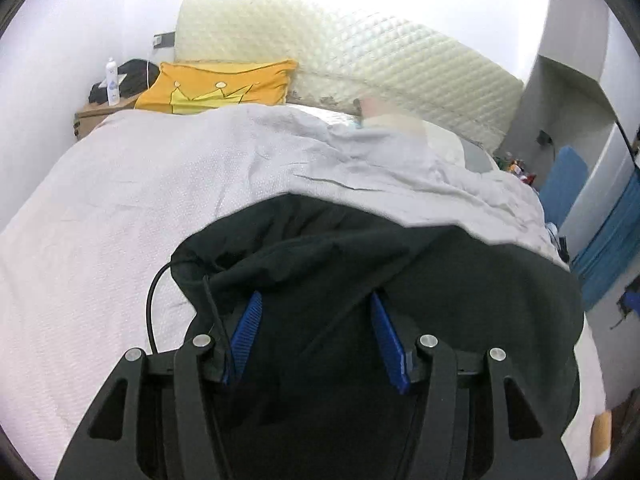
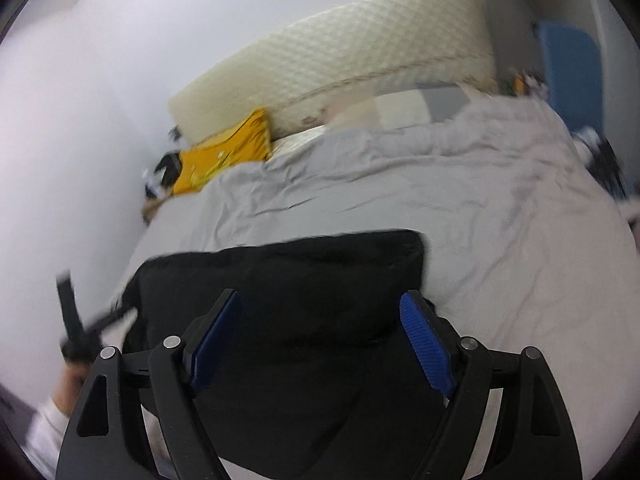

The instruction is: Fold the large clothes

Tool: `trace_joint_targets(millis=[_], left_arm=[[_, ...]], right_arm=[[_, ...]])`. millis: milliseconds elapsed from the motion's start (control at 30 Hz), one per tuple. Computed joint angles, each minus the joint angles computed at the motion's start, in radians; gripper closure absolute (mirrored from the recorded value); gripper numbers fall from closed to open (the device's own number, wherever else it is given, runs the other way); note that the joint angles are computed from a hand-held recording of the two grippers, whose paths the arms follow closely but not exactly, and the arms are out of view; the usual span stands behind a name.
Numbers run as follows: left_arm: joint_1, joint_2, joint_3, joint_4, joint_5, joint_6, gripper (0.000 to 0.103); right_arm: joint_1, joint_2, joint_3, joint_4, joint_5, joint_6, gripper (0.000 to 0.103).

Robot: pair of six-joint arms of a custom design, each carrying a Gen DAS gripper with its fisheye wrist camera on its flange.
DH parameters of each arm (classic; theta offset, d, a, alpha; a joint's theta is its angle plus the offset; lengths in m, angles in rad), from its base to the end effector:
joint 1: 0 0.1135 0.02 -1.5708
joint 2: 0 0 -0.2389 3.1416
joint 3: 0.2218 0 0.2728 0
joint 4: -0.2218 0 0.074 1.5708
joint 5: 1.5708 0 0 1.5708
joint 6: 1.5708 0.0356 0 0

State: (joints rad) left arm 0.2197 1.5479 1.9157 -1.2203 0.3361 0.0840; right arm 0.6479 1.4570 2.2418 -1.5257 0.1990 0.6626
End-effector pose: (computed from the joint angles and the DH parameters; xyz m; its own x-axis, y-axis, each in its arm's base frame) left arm 0.3071 0.0566 0.4230 -0.7317 -0.0822 -0.6766 0.0677 0.9790 -0.1922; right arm 0.1789 0.1266 0.5079 -0.7167 0.2138 -0.6638 -0.0436 0.9362 0.3487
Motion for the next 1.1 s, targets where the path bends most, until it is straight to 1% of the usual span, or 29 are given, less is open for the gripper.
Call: trace_joint_targets(millis=[67, 100, 200, 300, 333, 400, 467, 767, 833, 900, 933, 1000, 1067, 1100], left_arm=[[-0.013, 0.013, -0.002, 0.027, -0.014, -0.001, 0.046], [-0.031, 0.001, -0.032, 0.064, -0.035, -0.003, 0.046], [-0.082, -0.038, -0.142, 0.165, -0.095, 0.006, 0.046], [-0.126, -0.018, -0.171, 0.221, -0.15, 0.013, 0.046], [-0.123, -0.026, -0.198, 0.244, -0.155, 0.019, 0.046], [-0.142, -0.042, -0.233, 0.27, -0.17, -0.005, 0.046], [-0.137, -0.006, -0.224, 0.29, -0.164, -0.018, 0.046], [-0.15, 0.197, -0.059, 0.276, -0.178, -0.073, 0.046], [-0.141, 0.231, -0.017, 0.253, -0.155, -0.086, 0.046], [-0.117, 0.262, 0.034, 0.209, -0.105, -0.095, 0.046], [-0.093, 0.274, 0.06, 0.184, -0.064, -0.095, 0.046], [-0.054, 0.272, 0.079, 0.156, -0.014, -0.071, 0.046], [-0.009, 0.267, 0.095, 0.126, 0.038, -0.05, 0.046], [0.031, 0.268, 0.108, 0.105, 0.084, -0.039, 0.046]], right_arm=[[0.066, 0.004, -0.09, 0.075, 0.046, -0.002, 0.022], [0.086, 0.005, -0.158, 0.126, 0.052, 0.002, 0.022], [0.103, -0.003, -0.332, 0.256, 0.062, 0.019, 0.022], [0.108, 0.003, -0.486, 0.406, 0.076, 0.027, 0.021], [0.108, 0.009, -0.513, 0.447, 0.086, 0.017, 0.019], [0.106, 0.02, -0.537, 0.503, 0.11, -0.003, 0.017], [0.088, 0.034, -0.555, 0.559, 0.104, -0.015, 0.017], [0.001, 0.186, -0.456, 0.6, 0.05, -0.097, 0.016], [-0.012, 0.209, -0.442, 0.606, 0.035, -0.104, 0.016], [-0.025, 0.225, -0.418, 0.59, 0.011, -0.104, 0.016], [-0.037, 0.221, -0.414, 0.58, -0.017, -0.102, 0.016], [-0.058, 0.181, -0.438, 0.581, -0.065, -0.099, 0.016], [-0.08, 0.099, -0.496, 0.593, -0.103, -0.105, 0.016], [-0.102, 0.035, -0.538, 0.591, -0.12, -0.12, 0.016]])
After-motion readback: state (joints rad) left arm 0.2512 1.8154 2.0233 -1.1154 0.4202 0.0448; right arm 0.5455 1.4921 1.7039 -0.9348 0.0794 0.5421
